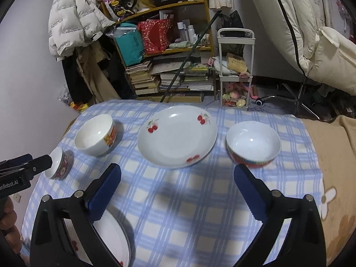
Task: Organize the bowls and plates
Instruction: 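Move both tools toward another cherry plate on the table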
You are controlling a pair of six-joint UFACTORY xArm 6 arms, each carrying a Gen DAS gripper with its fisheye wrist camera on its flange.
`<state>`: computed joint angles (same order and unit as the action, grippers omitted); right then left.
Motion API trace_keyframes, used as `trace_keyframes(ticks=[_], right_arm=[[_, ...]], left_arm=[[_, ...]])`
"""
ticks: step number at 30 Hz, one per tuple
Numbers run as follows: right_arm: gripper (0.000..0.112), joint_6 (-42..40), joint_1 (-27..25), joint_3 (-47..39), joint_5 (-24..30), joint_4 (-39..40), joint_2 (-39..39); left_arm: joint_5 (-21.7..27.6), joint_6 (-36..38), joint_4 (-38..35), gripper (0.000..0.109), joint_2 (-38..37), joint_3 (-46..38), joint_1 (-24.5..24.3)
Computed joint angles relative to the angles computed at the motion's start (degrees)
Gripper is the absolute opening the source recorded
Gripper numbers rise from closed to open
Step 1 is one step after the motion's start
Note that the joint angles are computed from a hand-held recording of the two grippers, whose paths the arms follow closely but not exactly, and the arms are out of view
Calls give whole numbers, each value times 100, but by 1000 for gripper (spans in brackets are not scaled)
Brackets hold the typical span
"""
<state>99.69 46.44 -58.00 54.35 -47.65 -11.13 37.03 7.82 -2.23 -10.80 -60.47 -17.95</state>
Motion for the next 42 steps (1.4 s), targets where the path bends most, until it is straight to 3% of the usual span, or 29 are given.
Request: trace_keyframes(ticks=[8,13,17,26,34,37,42], right_arm=[[103,-792,-688,-90,-661,277,108],[103,-1655,-1171,-272,-888,729,339],[103,-2164,-1644,-242,-1360,1237,412],[103,-4137,-2431,-575,-1603,2795,1036],[85,-5275,-2657,-857,-1258,3505,1546],[76,-5465,-2768,-841,-1222,3762,1629],[58,-5764,-2891,-717,-1423,4379,1747]], left_arm=[[-318,-430,343,81,701,-335,-143],[-113,-357,95,81,1234,-766,-283],[3,-576,263,81,1628,-1108,-446],[609,-1098,252,81,2557,-2006,-702],[641,-1286,203,81,3036,-2392,-897],[667,-1311,188,66,3186,-2515,-953],[916,-1318,-12,56,3491,-2842,-951]])
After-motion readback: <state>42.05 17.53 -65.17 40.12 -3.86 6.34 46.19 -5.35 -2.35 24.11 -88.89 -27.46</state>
